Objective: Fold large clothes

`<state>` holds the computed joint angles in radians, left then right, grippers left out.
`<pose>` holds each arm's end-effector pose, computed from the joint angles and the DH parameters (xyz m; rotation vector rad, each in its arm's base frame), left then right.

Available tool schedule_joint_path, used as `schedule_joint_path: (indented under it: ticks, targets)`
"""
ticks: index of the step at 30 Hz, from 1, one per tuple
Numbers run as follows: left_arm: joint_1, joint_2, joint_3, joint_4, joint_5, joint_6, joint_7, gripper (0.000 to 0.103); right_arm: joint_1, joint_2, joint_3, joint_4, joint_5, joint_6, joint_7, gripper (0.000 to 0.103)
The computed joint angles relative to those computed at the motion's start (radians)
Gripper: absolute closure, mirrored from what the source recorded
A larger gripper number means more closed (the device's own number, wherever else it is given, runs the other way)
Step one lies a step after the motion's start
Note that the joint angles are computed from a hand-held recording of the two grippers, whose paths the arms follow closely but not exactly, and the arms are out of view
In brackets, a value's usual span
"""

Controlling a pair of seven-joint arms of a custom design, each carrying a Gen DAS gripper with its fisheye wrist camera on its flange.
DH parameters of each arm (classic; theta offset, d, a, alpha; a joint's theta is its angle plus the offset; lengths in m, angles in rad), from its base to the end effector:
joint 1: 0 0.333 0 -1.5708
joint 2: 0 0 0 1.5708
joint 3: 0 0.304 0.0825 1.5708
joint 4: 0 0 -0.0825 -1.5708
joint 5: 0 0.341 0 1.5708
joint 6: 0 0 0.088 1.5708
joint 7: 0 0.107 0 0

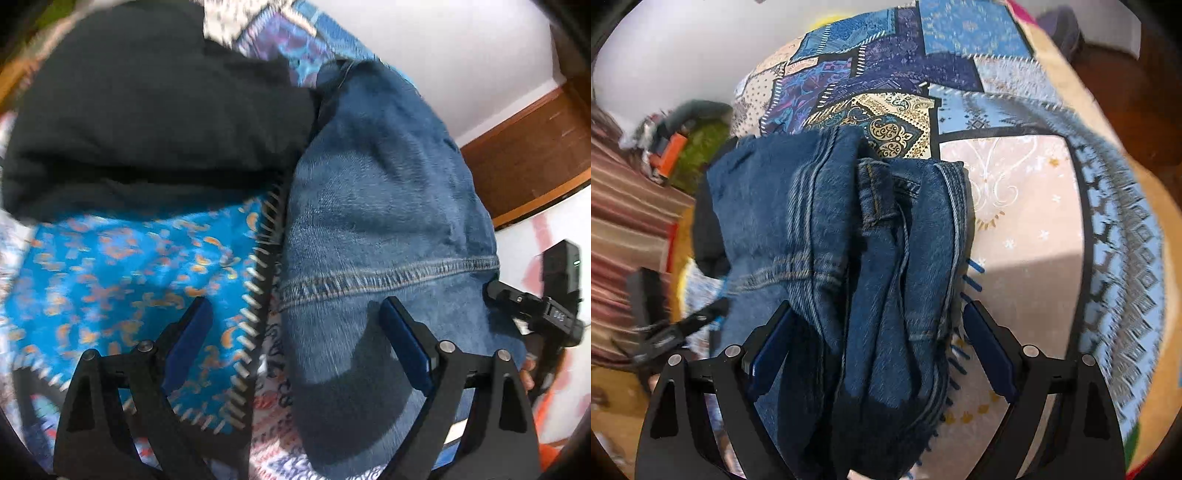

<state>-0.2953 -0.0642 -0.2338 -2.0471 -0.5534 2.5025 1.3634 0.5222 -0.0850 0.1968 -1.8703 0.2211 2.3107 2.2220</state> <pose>0.4647 -0.2707 0.5297 2.0278 -1.9551 0.9228 0.3989 0.3603 0.6020 -1.8059 1.8684 0.1719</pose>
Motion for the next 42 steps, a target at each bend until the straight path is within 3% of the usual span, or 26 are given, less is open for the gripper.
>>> schedule_joint_path:
  ticks: [5,13,15,17,20,23,29,37,42]
  targets:
    - [0.025,0.105,0.009,0.082,-0.229,-0.053,0.140,0.011,-0.006,0.035,-0.020,0.019,0.124,0.024,-0.109,0.015]
    - [0.084,0.208,-0.032,0.167,-0.389,-0.075,0.229,0.011,-0.014,0.091,-0.015,0.056,0.239,0.019,-0.161,0.016]
    - [0.089,0.206,-0.041,0.162,-0.422,-0.064,0.252,0.018,-0.015,0.074,-0.014,0.039,0.242,0.026,-0.156,0.024]
    - [0.095,0.197,-0.047,0.155,-0.472,-0.076,0.295,0.040,-0.016,0.058,-0.015,0.023,0.245,0.029,-0.148,0.046]
    - [0.073,0.170,-0.047,0.148,-0.409,-0.056,0.274,0.046,-0.016,0.042,-0.017,0.019,0.267,0.026,-0.143,0.066]
    - [0.058,0.142,-0.044,0.140,-0.381,-0.045,0.236,0.054,-0.012,0.036,-0.012,0.039,0.237,0.002,-0.096,0.072]
    - [0.026,0.024,-0.028,0.080,-0.366,-0.045,0.242,0.068,0.005,0.060,0.001,0.124,0.207,-0.052,-0.029,0.077]
    - [-0.017,-0.177,0.033,-0.010,-0.300,-0.012,0.242,0.069,0.067,0.183,0.033,0.363,0.035,-0.103,0.058,0.077]
    - [-0.025,-0.303,0.105,-0.081,-0.295,-0.007,0.261,0.069,0.126,0.325,0.037,0.605,-0.060,-0.157,0.071,0.077]
